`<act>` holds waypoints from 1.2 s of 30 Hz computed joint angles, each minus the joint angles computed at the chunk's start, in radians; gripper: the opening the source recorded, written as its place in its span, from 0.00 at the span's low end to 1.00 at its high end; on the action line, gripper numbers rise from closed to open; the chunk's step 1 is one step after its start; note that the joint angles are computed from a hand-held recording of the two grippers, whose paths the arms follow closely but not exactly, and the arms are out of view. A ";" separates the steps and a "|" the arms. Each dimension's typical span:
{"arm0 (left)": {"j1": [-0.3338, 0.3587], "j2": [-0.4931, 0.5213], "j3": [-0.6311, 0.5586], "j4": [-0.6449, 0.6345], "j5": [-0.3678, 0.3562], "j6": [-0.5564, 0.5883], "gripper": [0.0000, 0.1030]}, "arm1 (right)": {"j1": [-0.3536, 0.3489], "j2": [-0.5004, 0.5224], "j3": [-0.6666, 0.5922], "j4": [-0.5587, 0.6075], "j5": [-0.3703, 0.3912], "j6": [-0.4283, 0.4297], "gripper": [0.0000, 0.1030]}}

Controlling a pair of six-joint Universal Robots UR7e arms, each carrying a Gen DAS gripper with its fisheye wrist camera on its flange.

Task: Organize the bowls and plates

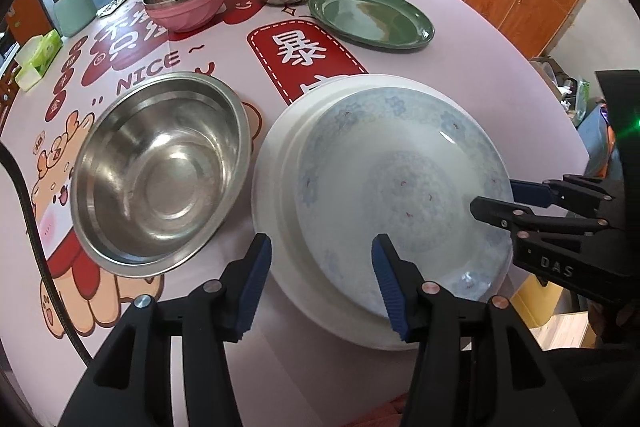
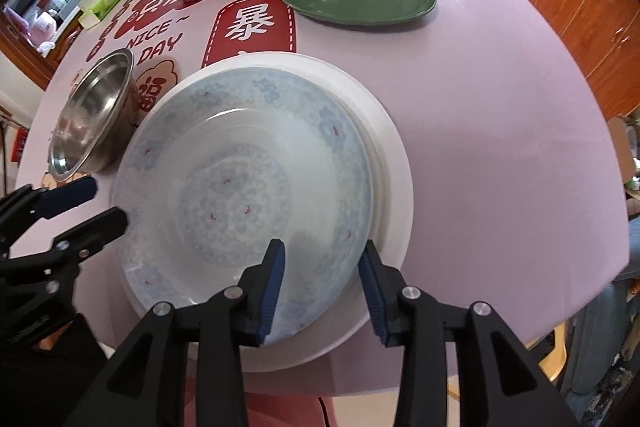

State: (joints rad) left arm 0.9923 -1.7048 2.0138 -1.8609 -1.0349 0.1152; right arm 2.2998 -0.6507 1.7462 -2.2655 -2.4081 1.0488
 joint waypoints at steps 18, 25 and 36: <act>0.047 -0.034 -0.095 0.095 -0.115 0.133 0.54 | 0.097 0.068 -0.116 0.357 -0.114 0.401 0.53; 0.049 -0.023 -0.104 0.109 -0.133 0.149 0.54 | 0.124 0.067 -0.115 0.381 -0.114 0.493 0.53; 0.018 0.007 -0.119 0.056 -0.171 0.104 0.54 | 0.090 -0.018 0.002 0.175 -0.144 0.388 0.53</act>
